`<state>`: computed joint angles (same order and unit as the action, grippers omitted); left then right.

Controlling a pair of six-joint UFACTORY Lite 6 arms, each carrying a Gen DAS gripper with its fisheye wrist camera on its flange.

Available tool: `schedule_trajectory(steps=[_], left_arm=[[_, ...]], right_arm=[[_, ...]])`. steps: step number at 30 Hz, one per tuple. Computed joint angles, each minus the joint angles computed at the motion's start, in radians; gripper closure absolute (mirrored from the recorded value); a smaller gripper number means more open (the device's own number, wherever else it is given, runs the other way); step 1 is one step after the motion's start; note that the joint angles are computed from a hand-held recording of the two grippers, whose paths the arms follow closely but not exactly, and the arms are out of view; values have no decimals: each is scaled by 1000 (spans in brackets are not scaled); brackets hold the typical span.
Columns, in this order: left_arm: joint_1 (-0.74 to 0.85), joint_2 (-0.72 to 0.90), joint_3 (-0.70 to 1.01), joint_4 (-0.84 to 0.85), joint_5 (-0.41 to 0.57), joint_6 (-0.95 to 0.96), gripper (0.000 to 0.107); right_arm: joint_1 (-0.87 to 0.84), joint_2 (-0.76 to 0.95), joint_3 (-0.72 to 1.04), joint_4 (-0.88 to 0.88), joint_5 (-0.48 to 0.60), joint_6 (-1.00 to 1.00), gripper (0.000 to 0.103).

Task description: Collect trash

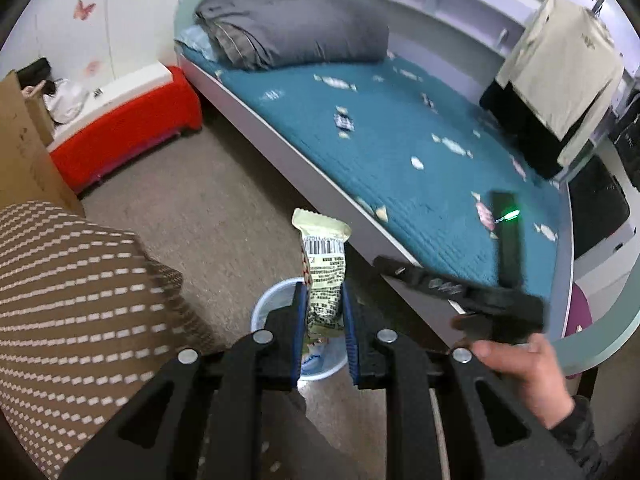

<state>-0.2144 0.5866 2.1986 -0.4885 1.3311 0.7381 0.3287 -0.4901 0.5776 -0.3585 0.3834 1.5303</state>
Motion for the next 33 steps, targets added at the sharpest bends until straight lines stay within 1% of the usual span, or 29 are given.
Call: schedule_trajectory(steps=[2, 4, 5, 6, 7, 8, 9, 14, 16, 17, 19, 22, 25, 27, 31, 33], left_arm=[[-32, 16, -5, 25, -19, -21, 89], [-60, 31, -21, 47, -44, -37, 85], [-73, 65, 20, 65, -18, -56, 82], [-84, 125, 104, 85, 35, -81, 65], [-92, 164, 164, 100, 61, -106, 35], [-96, 174, 183, 109, 59, -120, 23], [-95, 173, 192, 110, 43, -130, 18], [-86, 123, 156, 118, -2, -124, 16], [-52, 77, 112, 90, -15, -115, 16], [-43, 65, 109, 87, -15, -116, 16], [-16, -9, 36, 67, -53, -100, 14], [46, -165, -126, 38, -136, -59, 13], [115, -293, -239, 12, -188, -26, 11], [186, -383, -317, -23, -213, 7, 11], [354, -517, -401, -130, -208, 94, 11], [446, -585, -445, -188, -215, 153, 11]], right_arm=[[7, -69, -6, -26, 53, 16, 12], [15, -109, 4, -47, 100, 24, 12], [23, -134, 8, -60, 129, 32, 12], [34, -144, 15, -75, 148, 47, 12], [41, -152, 20, -86, 161, 58, 12], [48, -162, 28, -92, 178, 63, 11], [61, -161, 38, -109, 189, 82, 11], [146, -155, 85, -189, 256, 176, 7], [204, -141, 110, -237, 299, 240, 6], [254, -121, 138, -273, 340, 291, 6], [308, -90, 178, -303, 390, 335, 6], [403, -28, 267, -341, 469, 375, 6], [499, 59, 393, -357, 553, 382, 6], [575, 132, 503, -377, 630, 381, 6], [724, 297, 752, -433, 788, 369, 6], [799, 401, 913, -452, 900, 330, 6]])
